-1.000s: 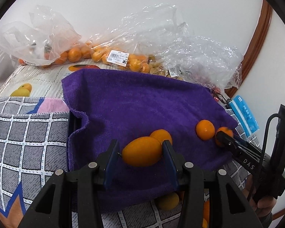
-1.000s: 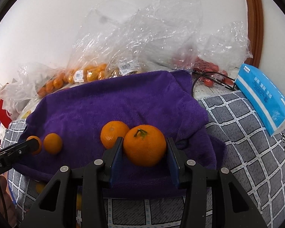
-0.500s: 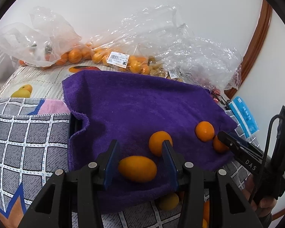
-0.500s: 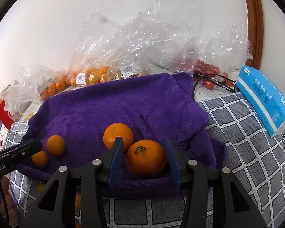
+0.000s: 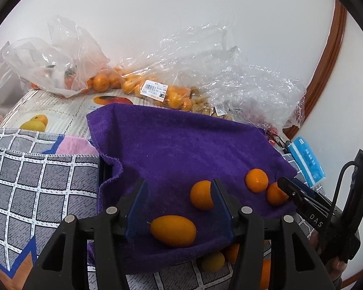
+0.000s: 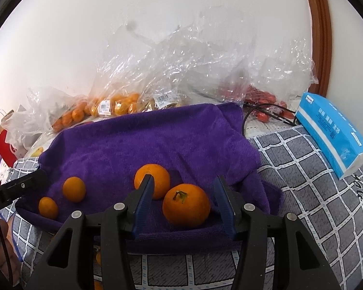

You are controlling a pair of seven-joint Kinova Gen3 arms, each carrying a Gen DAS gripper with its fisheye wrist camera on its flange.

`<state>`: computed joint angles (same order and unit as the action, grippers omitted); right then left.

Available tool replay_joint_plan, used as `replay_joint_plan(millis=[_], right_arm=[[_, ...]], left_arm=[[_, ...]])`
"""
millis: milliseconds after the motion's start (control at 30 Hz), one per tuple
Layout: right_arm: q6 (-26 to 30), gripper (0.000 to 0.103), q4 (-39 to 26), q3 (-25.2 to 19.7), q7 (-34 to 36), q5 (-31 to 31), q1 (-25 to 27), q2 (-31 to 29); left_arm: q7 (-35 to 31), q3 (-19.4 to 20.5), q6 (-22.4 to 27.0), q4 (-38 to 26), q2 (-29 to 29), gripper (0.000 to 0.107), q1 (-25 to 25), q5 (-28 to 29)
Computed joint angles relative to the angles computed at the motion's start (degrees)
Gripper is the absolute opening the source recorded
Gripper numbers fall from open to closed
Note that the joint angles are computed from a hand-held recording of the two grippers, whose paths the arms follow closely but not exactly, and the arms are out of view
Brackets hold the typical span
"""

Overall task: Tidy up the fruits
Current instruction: 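Lower the stemmed orange onto the towel and open the right gripper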

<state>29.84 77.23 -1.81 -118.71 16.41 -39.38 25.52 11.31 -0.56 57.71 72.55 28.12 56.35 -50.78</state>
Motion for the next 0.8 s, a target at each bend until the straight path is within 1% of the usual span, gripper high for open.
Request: replay_joint_plan(millis=[133, 367, 500, 700, 800], right_arm=[[-0.88, 0.052, 0.85, 1.15, -1.51, 1.53, -1.29, -0.50], [-2.86, 0.053, 2.54, 1.41, -2.15, 3.03, -1.90, -1.45], [-2.95, 0.053, 2.65, 0.77, -1.12, 3.26, -1.77, -1.59], [-4.58, 0.053, 3.86, 1.40, -1.42, 4.48, -2.73, -2.42], [-3.41, 0.053, 3.02, 0.76, -0.64, 4.20, -2.54, -2.36]], left_arm=[[0.19, -0.16, 0.58, -0.22, 0.18, 0.053, 0.42, -0.54], [1.69, -0.31, 1.11, 0.18, 0.08, 0.054, 1.01, -1.77], [1.78, -0.07, 1.50, -0.14, 0.24, 0.054, 0.98, -1.97], [1.30, -0.17, 2.61, -1.05, 0.69, 0.054, 1.72, -2.57], [1.59, -0.31, 3.18, -1.22, 0.79, 0.054, 2.17, -3.14]])
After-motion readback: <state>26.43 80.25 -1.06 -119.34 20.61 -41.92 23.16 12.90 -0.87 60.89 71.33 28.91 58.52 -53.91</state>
